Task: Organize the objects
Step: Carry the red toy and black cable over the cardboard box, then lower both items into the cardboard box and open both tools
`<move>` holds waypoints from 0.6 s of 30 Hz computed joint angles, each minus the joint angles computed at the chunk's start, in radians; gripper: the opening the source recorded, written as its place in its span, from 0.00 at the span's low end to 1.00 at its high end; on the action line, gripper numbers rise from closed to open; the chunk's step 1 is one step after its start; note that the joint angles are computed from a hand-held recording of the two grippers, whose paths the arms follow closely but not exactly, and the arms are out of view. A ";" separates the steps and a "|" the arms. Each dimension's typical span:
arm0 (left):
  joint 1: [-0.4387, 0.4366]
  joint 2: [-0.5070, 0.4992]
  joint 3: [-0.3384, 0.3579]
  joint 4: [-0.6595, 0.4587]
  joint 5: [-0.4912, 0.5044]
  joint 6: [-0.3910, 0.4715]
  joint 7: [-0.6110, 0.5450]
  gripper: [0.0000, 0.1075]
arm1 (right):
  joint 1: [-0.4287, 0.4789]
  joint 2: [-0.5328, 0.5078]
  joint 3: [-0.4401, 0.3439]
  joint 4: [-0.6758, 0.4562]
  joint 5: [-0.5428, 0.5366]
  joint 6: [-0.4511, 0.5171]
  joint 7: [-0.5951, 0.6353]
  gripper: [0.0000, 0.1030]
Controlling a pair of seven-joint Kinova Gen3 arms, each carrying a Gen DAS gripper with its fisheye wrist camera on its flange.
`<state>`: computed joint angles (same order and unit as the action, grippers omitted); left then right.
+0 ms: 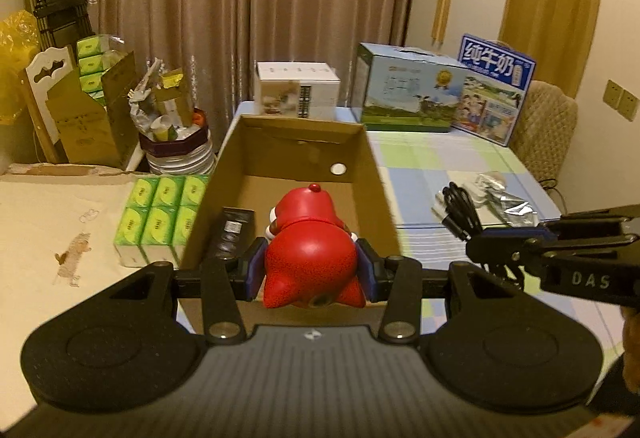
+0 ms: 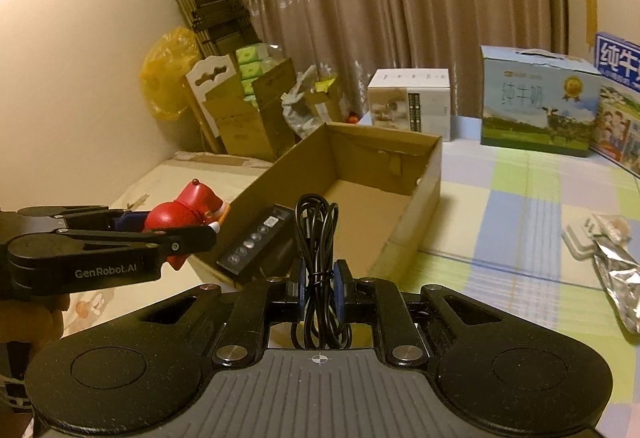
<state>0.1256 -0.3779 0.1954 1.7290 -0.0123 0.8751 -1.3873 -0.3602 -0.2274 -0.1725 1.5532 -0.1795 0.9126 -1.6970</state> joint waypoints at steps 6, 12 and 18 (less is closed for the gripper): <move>0.022 0.083 -0.067 -0.026 0.036 -0.027 -0.090 0.38 | -0.002 0.086 0.001 -0.028 -0.003 -0.017 -0.017 0.10; 0.025 0.157 -0.099 -0.026 0.079 -0.059 -0.158 0.38 | -0.001 0.140 0.012 -0.022 -0.008 -0.045 -0.024 0.10; 0.019 0.213 -0.101 -0.008 0.093 -0.085 -0.191 0.38 | 0.008 0.160 0.027 -0.003 -0.042 -0.074 -0.004 0.10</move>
<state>0.1444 -0.1646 0.0941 1.7209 0.0808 0.7905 -1.5778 -0.3523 -0.0675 -0.1452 1.5500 -0.2219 0.8389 -1.7012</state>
